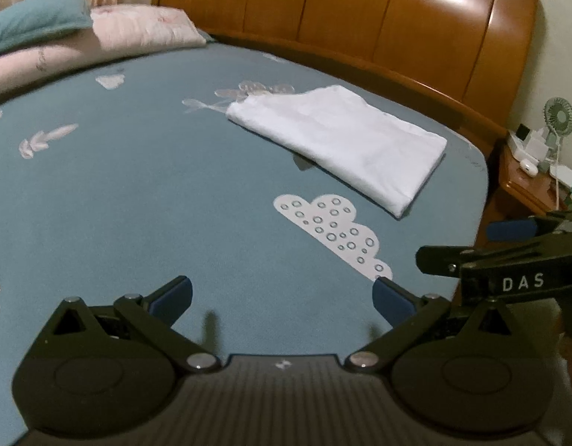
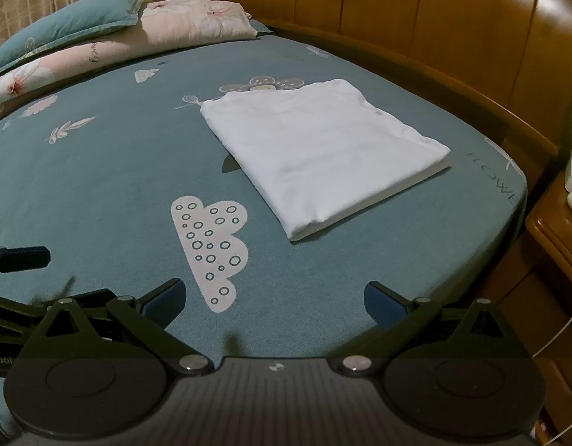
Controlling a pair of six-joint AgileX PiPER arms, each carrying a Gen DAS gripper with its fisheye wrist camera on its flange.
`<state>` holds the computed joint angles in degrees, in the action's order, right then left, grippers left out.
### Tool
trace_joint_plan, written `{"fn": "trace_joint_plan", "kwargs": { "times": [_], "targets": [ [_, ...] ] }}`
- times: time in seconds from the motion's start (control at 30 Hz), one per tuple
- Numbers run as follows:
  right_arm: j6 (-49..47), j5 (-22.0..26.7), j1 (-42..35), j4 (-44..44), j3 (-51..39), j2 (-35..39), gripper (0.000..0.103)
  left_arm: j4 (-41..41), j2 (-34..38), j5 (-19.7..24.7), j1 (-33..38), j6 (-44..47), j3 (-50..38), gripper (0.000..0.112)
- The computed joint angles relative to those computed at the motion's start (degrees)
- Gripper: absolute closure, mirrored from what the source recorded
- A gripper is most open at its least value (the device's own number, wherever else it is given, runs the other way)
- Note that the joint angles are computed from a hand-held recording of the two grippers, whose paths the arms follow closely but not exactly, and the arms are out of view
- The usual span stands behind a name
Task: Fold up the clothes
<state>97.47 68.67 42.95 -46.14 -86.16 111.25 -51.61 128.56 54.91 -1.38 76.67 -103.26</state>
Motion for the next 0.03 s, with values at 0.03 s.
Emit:
{"fn": "trace_joint_plan", "kwargs": {
  "times": [0.03],
  "targets": [
    [0.1,0.09,0.04,-0.08,-0.02,0.03,0.0,-0.25,-0.25,-0.65,-0.04,0.49,0.5,0.01]
  ]
}}
